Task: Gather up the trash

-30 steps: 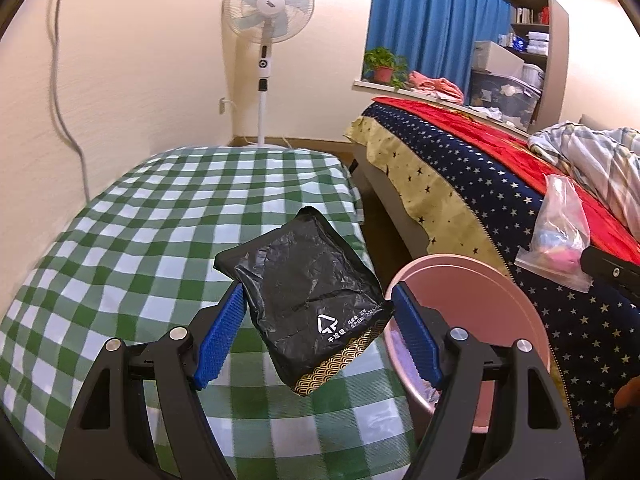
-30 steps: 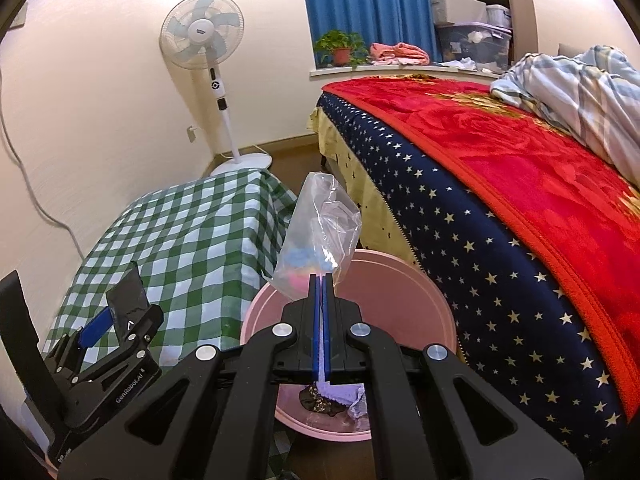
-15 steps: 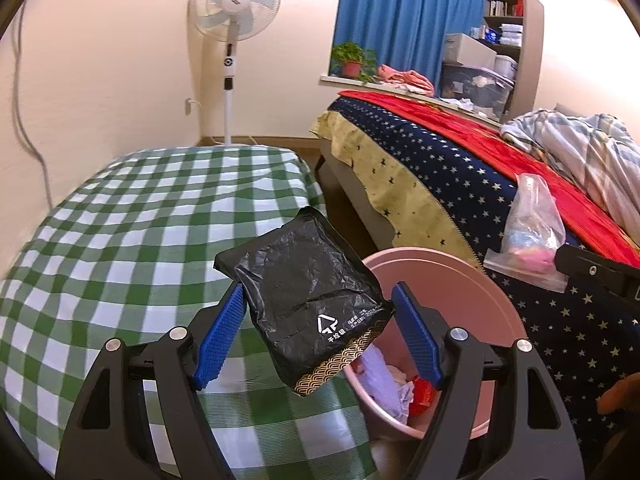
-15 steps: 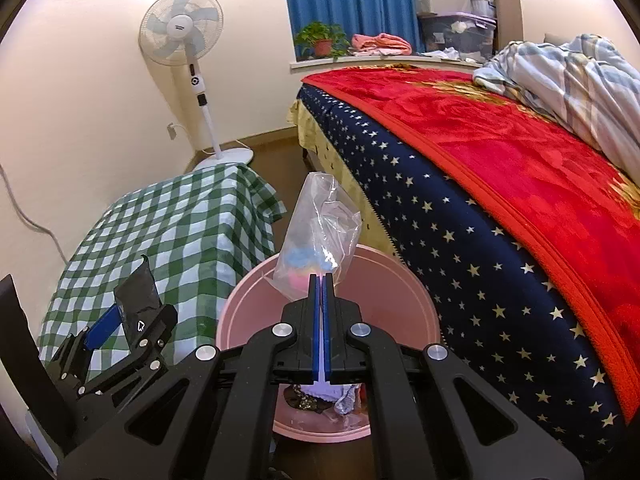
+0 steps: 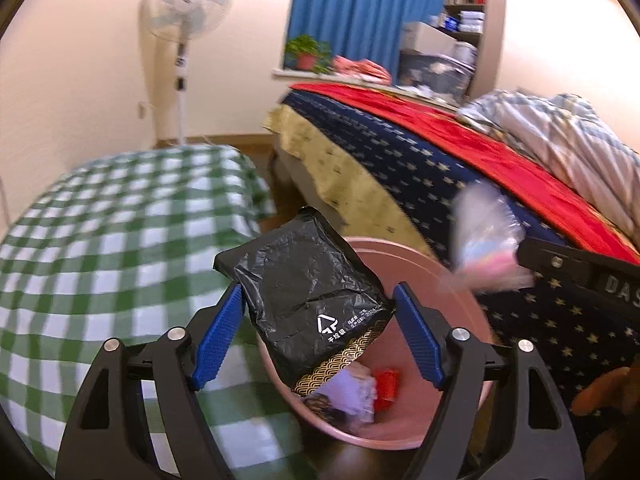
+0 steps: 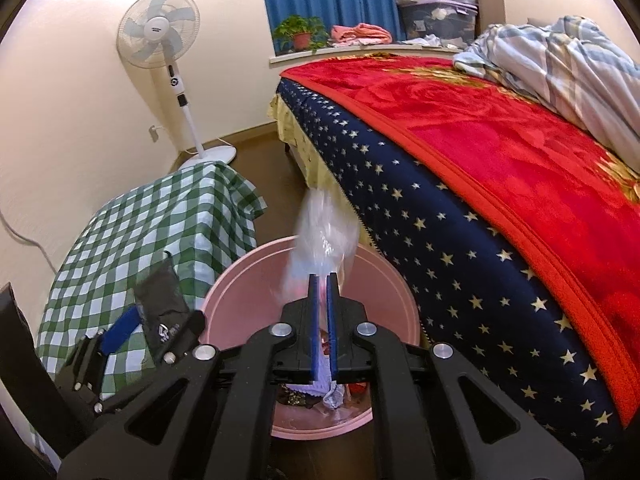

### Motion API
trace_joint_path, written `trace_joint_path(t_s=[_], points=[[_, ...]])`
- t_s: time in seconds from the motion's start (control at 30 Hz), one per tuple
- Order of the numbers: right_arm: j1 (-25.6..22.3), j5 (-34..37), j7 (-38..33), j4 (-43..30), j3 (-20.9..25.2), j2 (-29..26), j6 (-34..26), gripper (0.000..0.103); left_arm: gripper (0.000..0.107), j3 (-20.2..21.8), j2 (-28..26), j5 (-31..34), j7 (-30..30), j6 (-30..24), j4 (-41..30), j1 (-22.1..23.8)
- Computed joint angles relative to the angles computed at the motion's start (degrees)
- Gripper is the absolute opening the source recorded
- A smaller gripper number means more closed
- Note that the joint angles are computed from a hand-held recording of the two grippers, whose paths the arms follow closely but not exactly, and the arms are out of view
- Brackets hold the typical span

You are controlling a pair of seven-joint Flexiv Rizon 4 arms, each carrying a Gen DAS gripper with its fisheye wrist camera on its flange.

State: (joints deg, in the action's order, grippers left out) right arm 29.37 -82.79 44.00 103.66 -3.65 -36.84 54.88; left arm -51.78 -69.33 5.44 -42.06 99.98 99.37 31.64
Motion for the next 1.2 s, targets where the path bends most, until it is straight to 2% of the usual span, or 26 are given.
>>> trace_joint_path(t_s=[0.03,0.07,0.1,0.23,0.5,0.77,1.0,1.2], points=[[-0.1,0.3,0.8,0.4,0.0,0.2,-0.2,0.038,0.079,0.0,0.1,-0.3,0.1,-1.7,-0.1,0.1],[0.0,0.5,1.7,0.7,0.1,0.4,-0.6,0.049,0.084,0.5,0.4,-1.2,0.1,-3.3,-0.3,-0.2],[0.0,0.2,2.4,1.1,0.0,0.6,-0.8,0.058,0.084,1.4,0.8,-2.0,0.1,-2.9,-0.4,-0.8],[-0.2,-0.7,4.0,1.5,0.2,0.9,-0.9,0.058,0.084,2.7,1.6,-3.2,0.0,-1.9,-0.1,-0.9],[0.8,-4.7,4.7,2.3,1.1,2.8,-3.9,0.059,0.084,0.9,2.9,0.6,-1.1,2.3,4.1,4.0],[2.5,-10.9,8.0,4.8,4.2,6.0,-10.0,0.074,0.085,0.8,5.2,5.0,-4.8,6.1,7.4,8.8],[4.9,-12.3,6.9,4.1,5.9,5.6,-13.1,0.086,0.088,1.4,7.7,11.0,-8.6,10.6,10.9,14.1],[7.6,-12.3,6.3,3.1,6.5,4.8,-15.4,0.095,0.095,-0.8,10.6,15.5,-11.8,11.7,15.1,20.6]])
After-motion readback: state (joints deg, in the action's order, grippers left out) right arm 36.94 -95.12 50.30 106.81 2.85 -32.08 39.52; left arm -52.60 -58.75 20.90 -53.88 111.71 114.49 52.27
